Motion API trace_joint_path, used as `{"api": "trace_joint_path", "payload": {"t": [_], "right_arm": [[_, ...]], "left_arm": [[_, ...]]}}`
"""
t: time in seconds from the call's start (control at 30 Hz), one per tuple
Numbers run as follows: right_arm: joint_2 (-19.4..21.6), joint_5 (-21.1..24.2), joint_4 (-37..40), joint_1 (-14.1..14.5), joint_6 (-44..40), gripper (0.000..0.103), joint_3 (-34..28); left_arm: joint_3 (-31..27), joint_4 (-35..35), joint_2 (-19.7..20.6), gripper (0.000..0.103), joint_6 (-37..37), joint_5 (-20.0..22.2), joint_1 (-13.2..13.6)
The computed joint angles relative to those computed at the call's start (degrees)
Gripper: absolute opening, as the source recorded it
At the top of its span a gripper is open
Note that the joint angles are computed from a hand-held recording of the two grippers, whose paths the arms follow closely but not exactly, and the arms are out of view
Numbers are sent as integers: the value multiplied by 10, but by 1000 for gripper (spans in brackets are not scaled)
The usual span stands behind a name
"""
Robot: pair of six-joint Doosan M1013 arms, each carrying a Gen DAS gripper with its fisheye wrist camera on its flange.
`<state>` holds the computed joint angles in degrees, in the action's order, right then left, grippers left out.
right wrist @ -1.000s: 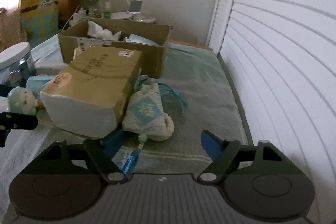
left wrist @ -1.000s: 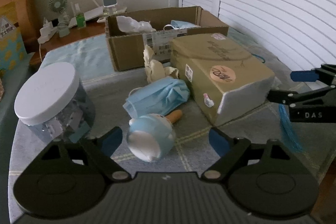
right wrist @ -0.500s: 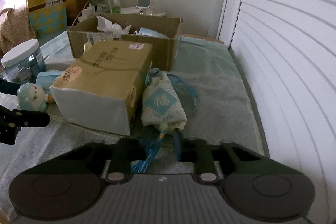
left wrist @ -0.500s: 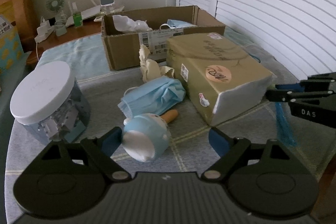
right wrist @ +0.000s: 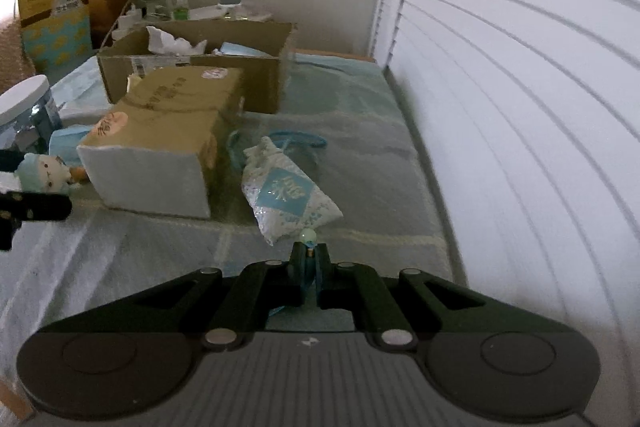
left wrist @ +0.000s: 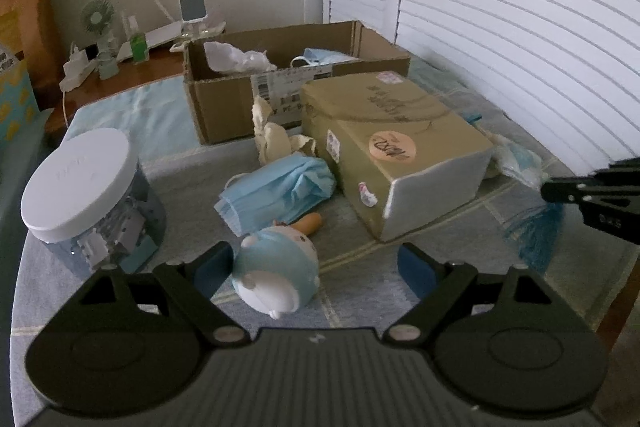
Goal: Organize soft objects
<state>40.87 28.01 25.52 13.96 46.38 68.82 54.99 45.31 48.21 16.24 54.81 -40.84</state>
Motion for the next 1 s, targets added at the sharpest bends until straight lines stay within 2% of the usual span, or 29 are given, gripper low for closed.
{"api": "trace_joint_path", "payload": {"t": [0.1,0.17,0.23,0.3,0.4,0.63,0.8,1.0], "right_arm": [[-8,5,-12,-3,13,7,8],[-13,4,-7,-5,11,18,14],[-17,-1,14,-6,-8,43,20],[-16,2,31,-6,-23,53,18],[-11,1,46,-4,-39,56,12],[25,16,25,1,18,67,-39],[42,32,5,2,57,68,-65],[49,38,0,3,61,68,-75]], "left_arm": [[2,1,-1,89,2,-3,-1],[2,2,-1,89,2,-3,-1],[4,2,-2,89,0,-4,-1],[5,1,-3,89,-2,-5,0],[3,-3,-1,90,-4,-1,1],[-4,-8,3,90,-1,8,3],[-14,-14,10,90,7,20,5],[-27,-9,19,88,14,43,5]]}}
